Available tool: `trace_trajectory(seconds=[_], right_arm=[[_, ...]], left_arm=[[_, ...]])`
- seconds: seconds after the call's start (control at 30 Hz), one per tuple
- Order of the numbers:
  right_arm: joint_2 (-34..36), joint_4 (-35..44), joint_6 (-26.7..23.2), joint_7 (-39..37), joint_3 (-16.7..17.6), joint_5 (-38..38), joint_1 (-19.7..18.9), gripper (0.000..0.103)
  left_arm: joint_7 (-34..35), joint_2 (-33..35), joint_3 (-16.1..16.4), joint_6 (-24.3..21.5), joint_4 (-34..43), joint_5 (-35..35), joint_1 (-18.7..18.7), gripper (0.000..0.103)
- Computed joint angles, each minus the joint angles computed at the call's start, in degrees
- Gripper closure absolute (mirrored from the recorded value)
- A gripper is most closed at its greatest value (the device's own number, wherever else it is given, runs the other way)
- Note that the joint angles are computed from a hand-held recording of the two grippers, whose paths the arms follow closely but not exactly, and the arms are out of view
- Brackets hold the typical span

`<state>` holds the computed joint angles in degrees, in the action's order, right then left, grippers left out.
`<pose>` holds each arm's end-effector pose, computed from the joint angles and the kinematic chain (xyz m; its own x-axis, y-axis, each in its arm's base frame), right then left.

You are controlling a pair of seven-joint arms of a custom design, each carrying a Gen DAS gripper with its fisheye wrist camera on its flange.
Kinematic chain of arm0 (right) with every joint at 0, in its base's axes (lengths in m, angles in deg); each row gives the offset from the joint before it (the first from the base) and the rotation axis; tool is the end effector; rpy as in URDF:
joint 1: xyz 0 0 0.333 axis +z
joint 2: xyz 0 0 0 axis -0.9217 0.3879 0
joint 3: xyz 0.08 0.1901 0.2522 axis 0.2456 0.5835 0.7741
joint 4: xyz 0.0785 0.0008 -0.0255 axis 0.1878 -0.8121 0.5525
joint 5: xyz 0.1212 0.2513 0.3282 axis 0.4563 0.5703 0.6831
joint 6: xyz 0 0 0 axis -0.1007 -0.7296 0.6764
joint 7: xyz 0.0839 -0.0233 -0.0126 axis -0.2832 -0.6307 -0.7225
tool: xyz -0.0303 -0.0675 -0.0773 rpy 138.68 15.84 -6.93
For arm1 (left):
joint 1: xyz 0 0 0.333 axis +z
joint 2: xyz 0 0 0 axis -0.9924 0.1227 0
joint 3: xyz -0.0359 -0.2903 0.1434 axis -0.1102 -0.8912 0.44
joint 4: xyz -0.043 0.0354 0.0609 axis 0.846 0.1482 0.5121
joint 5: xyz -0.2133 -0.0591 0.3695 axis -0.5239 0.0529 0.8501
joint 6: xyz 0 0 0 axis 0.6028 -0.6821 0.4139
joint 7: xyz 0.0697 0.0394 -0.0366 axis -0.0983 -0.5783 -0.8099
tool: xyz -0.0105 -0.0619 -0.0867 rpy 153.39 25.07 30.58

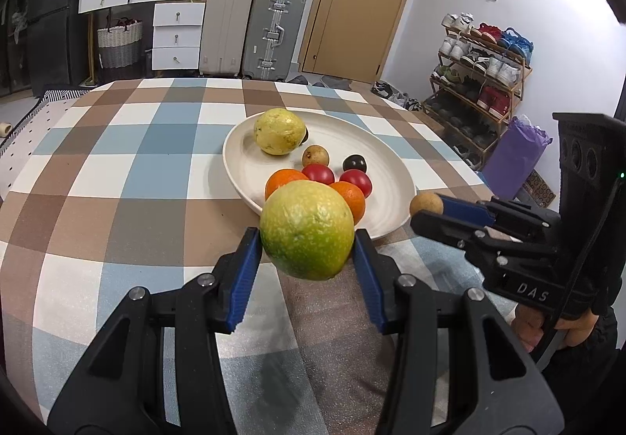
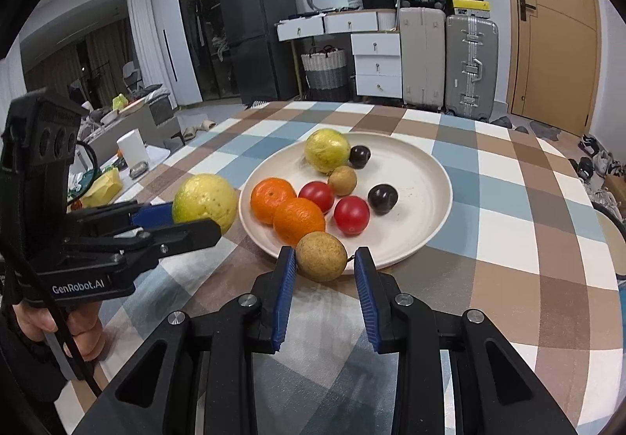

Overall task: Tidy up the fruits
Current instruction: 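Carry the pomelo with the left tool while the right tool carries the potato over the plate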

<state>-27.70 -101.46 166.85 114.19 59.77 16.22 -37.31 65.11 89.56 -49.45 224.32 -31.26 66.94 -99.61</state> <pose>0.5887 0.3292 0.4540 0.3751 -0.9168 -0.1368 -0.6234 -0.1403 -0.7692 0.6420 -0.3819 0.4329 -0.3704 -0.8961 0.2448 -0.6482 0.0606 -0.7590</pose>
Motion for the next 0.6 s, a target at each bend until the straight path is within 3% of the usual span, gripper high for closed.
trace_trajectory(seconds=[0.07,0.23,0.37,0.53,0.6], right_arm=[[-0.14,-0.3,0.73,2.95,-2.67,-2.17,2.13,0.071],[-0.22,-0.51,1.18,5.49,-3.53,-2.77,2.33,0.072],[-0.32,-0.63,1.63,9.68,-7.09,-6.83,5.13,0.072],[-0.24,-0.54,2.0,11.47,-7.21,-8.44,4.87,0.071],[-0.14,-0.57,2.4,10.53,-5.71,-7.06,3.42,0.071]], left_arm=[[-0.24,0.14,0.51,-0.03,0.25,0.37,-0.43,0.058],[-0.75,0.11,1.03,-0.04,0.31,0.86,-0.88,0.058],[-1.3,0.22,1.92,-0.27,0.65,1.67,-1.63,0.058],[-2.13,0.72,3.44,-0.75,1.84,3.48,-3.11,0.058],[-2.14,1.06,3.81,-0.91,2.47,4.29,-3.54,0.058]])
